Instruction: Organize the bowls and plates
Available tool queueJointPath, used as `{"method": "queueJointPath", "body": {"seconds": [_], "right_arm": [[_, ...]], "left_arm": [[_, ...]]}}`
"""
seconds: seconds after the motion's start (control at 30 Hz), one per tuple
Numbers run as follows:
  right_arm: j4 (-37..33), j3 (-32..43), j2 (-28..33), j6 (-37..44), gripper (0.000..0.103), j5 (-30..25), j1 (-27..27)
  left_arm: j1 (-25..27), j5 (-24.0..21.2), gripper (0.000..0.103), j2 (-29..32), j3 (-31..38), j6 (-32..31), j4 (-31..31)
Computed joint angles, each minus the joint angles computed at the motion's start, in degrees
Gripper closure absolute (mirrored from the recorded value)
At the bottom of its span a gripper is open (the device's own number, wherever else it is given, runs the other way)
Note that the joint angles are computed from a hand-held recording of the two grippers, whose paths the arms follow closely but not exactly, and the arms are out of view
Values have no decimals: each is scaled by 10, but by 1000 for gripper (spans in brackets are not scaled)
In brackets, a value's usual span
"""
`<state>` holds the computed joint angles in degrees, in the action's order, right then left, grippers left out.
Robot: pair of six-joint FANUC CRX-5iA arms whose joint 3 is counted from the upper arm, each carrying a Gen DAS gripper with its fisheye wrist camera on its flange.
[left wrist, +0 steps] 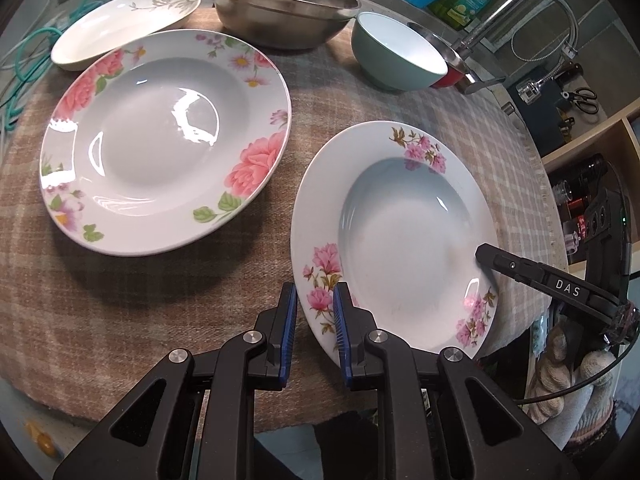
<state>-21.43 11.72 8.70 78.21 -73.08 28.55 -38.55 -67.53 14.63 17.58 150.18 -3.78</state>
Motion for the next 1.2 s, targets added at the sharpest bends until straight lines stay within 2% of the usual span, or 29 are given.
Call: {"method": "queueJointPath", "body": {"seconds": [0.2,0.4,0.6,0.8,1.0,1.2], "right_arm": [[7,-2,-2,-3,80,2,4],[24,-6,-4,-3,79,7,12],[81,-24,-19,-17,78,29,39],[106,-29,-31,-25,78,45,46],[154,-45,-49,-39,71,79,77],[154,-39,-49,-38,65,102,99]], "left_arm": [[0,-2,87,0,1,-7,-1],[-9,-31,87,5,24,-7,-28],[-13,-47,87,-5,23,3,-50],[-26,-76,87,-9,41,13,-88],[-39,-106,87,-9,66,10,-130],[-30,-97,86,-37,34,31,-134]]}}
